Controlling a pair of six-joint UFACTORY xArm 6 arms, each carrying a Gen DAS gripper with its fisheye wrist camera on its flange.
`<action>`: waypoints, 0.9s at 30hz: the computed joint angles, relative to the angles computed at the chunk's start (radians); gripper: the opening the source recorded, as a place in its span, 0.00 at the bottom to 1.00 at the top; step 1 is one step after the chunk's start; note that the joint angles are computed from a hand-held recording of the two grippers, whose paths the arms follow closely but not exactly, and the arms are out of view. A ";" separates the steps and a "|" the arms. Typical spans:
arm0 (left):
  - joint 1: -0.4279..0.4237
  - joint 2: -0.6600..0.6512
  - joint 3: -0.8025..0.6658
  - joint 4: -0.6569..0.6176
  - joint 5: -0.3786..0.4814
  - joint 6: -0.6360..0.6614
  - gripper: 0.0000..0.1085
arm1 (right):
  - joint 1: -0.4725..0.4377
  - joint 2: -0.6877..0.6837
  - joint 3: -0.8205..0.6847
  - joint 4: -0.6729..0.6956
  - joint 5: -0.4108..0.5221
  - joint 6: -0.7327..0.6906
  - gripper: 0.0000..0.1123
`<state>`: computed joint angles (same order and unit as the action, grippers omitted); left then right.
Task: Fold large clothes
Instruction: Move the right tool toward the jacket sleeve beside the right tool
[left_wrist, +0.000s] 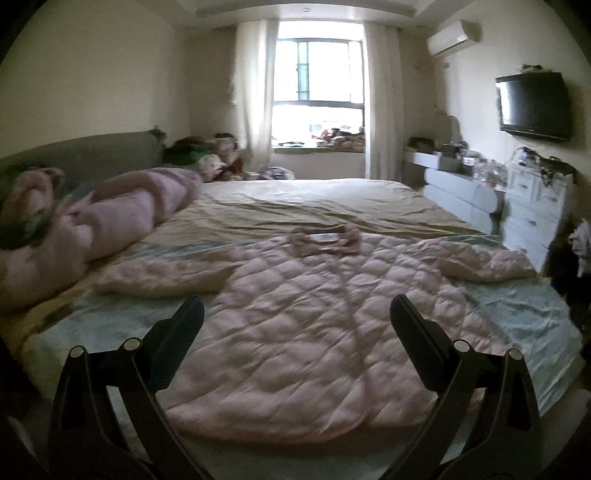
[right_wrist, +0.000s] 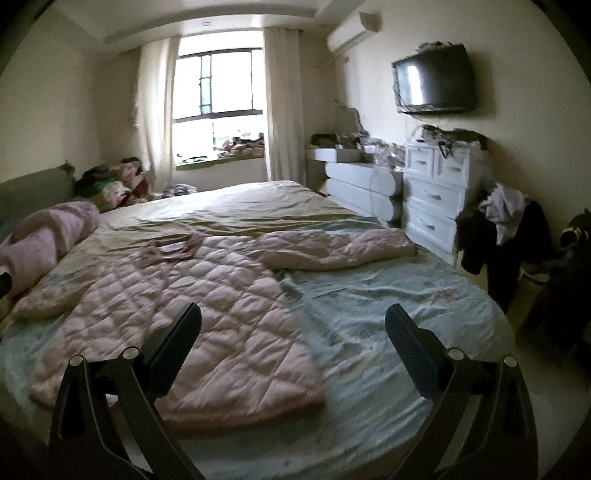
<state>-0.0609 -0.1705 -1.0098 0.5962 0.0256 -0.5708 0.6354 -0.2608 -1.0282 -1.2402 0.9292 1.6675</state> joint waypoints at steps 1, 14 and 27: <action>-0.023 0.049 -0.049 -0.002 0.005 -0.006 0.87 | -0.035 0.014 -0.009 0.006 -0.023 -0.006 0.88; -0.204 0.463 -0.519 0.046 0.119 -0.060 0.87 | -0.388 0.180 -0.108 0.008 -0.258 -0.081 0.88; -0.287 0.904 -1.148 -0.059 0.327 0.036 0.87 | -0.750 0.538 -0.383 0.201 -0.543 -0.255 0.88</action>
<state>-0.3483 0.7334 -2.1576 0.5370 0.3528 -0.5347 -0.1149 0.2769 -1.4114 -1.0388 0.3865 1.4127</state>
